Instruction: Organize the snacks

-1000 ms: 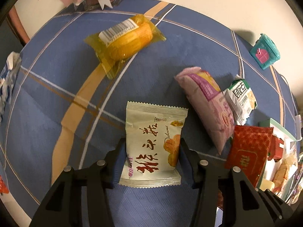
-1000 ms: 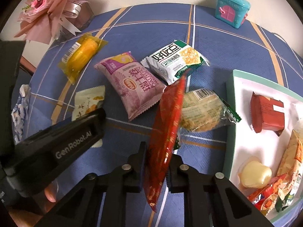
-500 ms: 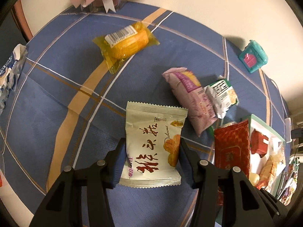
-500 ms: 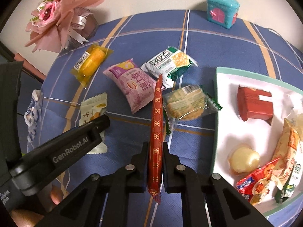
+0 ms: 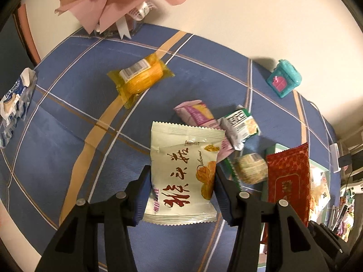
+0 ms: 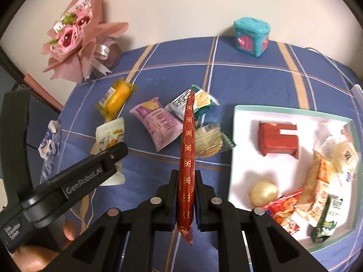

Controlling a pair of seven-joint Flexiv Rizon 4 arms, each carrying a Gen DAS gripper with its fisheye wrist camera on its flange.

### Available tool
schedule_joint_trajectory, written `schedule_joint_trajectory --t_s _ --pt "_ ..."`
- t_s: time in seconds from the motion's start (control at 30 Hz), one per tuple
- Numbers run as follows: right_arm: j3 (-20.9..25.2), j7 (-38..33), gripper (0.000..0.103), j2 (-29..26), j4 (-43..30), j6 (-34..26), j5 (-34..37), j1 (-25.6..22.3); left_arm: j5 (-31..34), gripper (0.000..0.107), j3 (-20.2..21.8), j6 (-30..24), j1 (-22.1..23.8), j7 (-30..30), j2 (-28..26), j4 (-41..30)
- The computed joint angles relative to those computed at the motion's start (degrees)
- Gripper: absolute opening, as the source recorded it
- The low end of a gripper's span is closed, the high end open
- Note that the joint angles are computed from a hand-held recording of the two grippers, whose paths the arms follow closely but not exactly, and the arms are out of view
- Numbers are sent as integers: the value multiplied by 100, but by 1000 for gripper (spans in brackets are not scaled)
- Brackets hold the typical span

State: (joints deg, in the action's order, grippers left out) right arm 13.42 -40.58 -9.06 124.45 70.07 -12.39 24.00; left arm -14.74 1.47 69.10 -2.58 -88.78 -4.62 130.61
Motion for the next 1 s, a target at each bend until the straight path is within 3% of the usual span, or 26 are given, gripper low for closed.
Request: schedule_joint_trajectory --t_s 0.33,1.0 --pt "-107 166 13 320 288 14 -50 -227 104 54 -183 33 -290 -166 -26 -70" --pt "-367 463 13 1186 1160 330 323 -1129 1201 54 -496 -55 -1171 -647 -477 -703"
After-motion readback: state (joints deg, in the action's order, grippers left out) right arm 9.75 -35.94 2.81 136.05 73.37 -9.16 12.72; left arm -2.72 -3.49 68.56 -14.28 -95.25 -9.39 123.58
